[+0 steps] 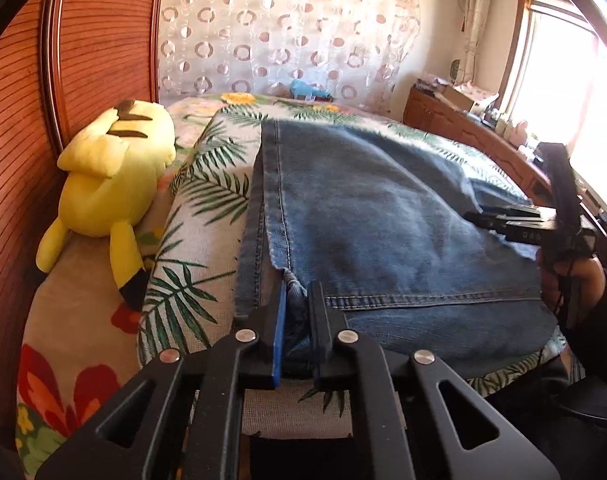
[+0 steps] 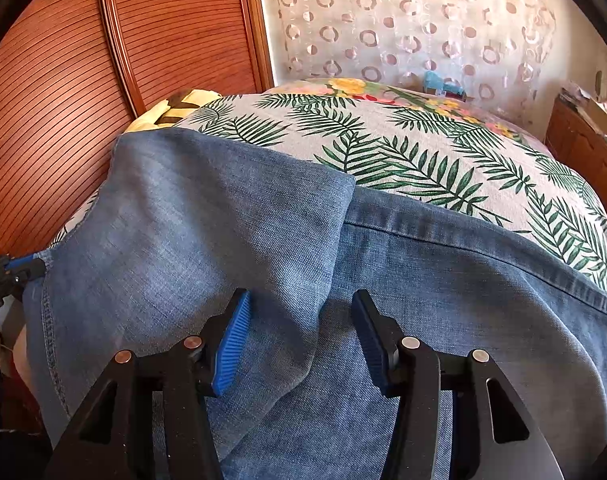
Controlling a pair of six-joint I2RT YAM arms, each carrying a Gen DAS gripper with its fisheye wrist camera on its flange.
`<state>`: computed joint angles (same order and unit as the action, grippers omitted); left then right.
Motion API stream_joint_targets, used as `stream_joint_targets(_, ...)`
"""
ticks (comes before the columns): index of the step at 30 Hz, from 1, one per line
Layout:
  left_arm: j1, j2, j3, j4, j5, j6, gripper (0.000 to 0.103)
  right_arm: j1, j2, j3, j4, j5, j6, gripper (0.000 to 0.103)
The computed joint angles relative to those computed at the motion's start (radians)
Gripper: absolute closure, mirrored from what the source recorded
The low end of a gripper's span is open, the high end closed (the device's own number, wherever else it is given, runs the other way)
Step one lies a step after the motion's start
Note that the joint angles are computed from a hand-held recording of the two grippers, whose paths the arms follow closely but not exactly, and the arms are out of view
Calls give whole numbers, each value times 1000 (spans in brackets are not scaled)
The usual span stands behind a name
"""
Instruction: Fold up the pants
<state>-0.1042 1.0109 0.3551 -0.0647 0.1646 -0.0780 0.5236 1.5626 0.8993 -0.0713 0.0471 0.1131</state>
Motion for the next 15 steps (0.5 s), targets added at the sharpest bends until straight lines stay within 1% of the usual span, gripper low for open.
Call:
stream_joint_targets(4,33,-63,5,-31,10,0,95,3,-1,-1,1,4,3,49)
stream_joint_targets(6,41,-55,14,-38,12,9,95,4,-7,-15,15,7,11,48)
stream_joint_targets(11,25,-24,2,-22,-8,6,95,50,-32,-55,53,100,-2,48)
stream_joint_targets(15,22,-19,-6,-13,-8,3,95,37,-56,-80,65,75,6,48)
